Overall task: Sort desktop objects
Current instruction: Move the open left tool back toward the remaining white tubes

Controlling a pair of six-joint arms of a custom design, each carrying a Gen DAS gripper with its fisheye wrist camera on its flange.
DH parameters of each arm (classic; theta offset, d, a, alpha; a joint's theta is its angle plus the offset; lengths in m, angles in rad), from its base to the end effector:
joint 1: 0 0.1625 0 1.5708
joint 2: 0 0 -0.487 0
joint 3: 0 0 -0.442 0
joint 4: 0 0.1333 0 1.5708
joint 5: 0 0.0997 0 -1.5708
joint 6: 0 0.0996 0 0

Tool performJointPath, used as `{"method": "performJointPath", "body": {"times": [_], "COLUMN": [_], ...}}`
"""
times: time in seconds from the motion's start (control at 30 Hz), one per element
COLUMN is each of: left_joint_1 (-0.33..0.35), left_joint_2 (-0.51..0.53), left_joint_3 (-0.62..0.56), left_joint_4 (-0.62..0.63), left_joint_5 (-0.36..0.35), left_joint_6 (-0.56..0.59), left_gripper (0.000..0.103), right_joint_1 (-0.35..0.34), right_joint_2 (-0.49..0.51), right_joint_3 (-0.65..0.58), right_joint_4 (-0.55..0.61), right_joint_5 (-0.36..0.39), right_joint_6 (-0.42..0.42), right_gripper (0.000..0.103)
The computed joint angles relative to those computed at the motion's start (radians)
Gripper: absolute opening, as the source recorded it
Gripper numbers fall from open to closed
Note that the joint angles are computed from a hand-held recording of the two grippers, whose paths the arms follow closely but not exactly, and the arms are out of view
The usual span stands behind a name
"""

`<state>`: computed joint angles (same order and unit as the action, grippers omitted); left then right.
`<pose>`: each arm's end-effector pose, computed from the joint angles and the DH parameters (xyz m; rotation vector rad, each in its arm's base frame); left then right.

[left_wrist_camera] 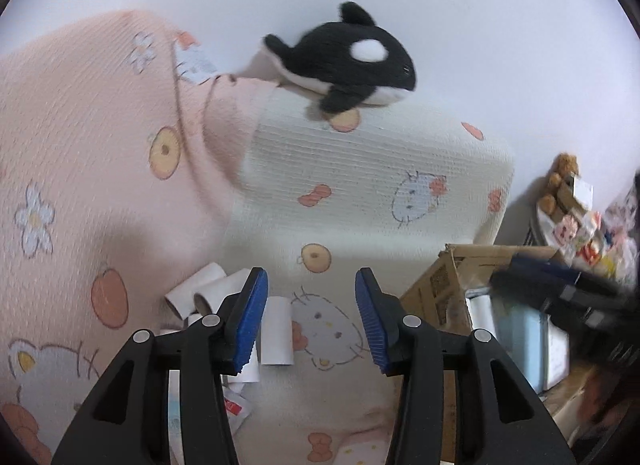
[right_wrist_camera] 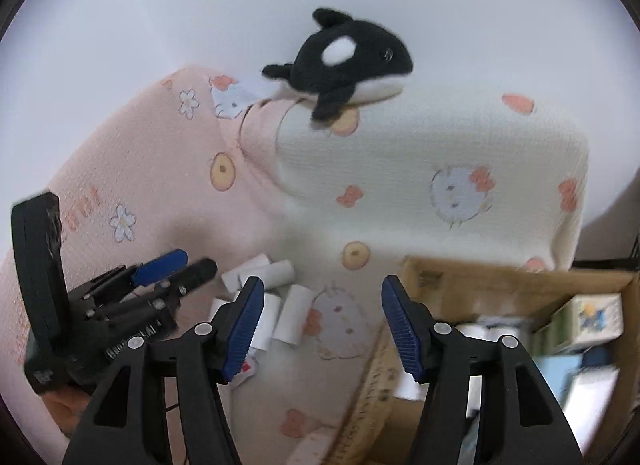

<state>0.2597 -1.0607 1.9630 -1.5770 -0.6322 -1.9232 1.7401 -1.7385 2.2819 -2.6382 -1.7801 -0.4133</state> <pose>-0.4555 -0.3421 0.1260 -0.1423 2.1210 -1.0921 0.1838 -0.4070 0.3797 0.7257 -2.6937 0.7066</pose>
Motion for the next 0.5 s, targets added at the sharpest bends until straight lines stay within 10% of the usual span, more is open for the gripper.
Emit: {"method": "performJointPath", "body": {"times": [0.17, 0.5], "left_joint_1": [-0.003, -0.005], "left_joint_2": [-0.047, -0.093], "left_joint_3": [0.054, 0.138], "left_joint_4": [-0.011, -0.057], "left_joint_5": [-0.019, -0.047], "left_joint_6": [-0.054, -0.082], "left_gripper": [0.050, 0.050], "right_joint_1": [0.047, 0.062], "right_joint_2": [0.050, 0.144], "right_joint_3": [0.026, 0.022], "right_joint_4": [-0.049, -0.006], "right_joint_5": [-0.133, -0.106], "right_joint_6": [0.035, 0.072], "right_gripper": [0.058, 0.058]}}
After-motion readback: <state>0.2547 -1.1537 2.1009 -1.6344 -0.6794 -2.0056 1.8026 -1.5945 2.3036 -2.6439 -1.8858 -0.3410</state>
